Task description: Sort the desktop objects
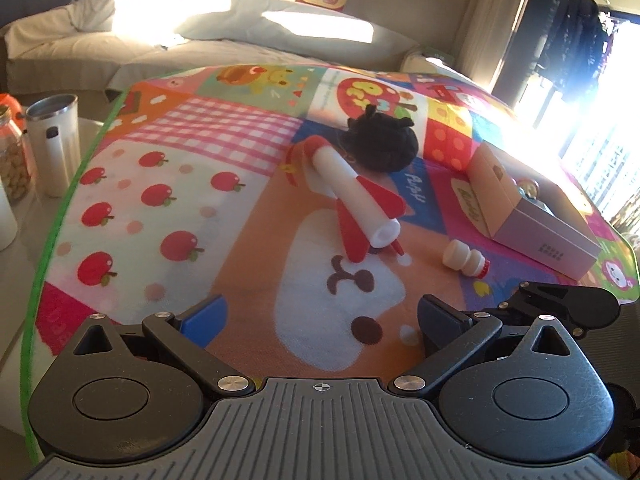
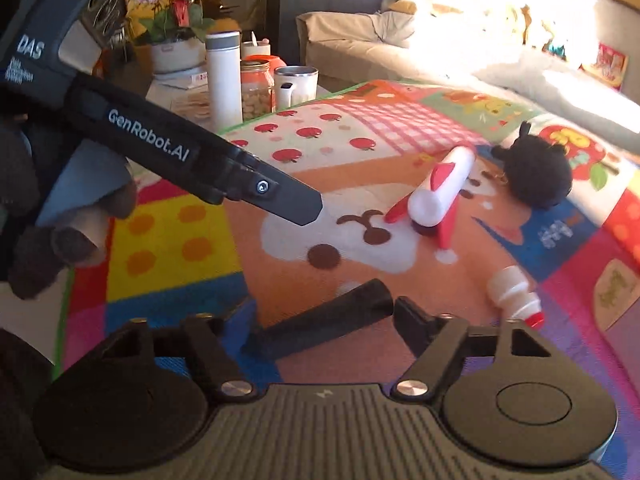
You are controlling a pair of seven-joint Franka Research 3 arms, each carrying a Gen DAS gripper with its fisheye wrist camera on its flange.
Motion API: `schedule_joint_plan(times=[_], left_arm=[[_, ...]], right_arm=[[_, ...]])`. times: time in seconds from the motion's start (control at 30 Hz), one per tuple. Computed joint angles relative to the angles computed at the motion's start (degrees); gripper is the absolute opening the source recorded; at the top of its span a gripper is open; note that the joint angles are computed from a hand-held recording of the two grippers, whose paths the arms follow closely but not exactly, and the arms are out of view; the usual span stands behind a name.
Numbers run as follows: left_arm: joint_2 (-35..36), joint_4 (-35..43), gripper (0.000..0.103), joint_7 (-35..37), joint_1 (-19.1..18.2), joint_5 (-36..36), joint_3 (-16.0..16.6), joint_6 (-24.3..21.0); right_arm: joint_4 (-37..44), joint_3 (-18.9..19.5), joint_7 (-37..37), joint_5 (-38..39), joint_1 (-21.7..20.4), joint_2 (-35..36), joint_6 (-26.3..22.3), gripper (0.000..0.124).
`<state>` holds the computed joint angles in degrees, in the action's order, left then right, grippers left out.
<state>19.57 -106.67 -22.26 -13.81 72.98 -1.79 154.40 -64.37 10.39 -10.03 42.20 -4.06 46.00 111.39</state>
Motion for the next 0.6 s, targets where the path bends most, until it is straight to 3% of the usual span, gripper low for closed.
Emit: schedule_joint_plan(times=[0.13,0.27,0.53,0.6], left_arm=[[1.11,1.17,0.103,1.48,0.03,-0.91,-0.12,0.93],[3.77,4.14,0.103,6.07,-0.17,-2.76,-0.19,3.01],[13.23,15.29,0.103,24.0,-0.7,-13.08,-1.42,9.36],[13.95,15.91,0.103,31.42,-0.14,-16.34,-3.27,10.38]], right_arm=[[-3.55,-0.51,3.02,1.17,-0.24,-2.31,2.35,0.072],[-2.22,-1.27,7.6,3.14,-2.07,-2.17,3.6,0.044],[5.07,-4.98,25.63,-1.24,-2.89,3.3,15.53,0.037],[2.84,-3.44,24.84,-0.84,-4.71,2.4,18.1,0.037]])
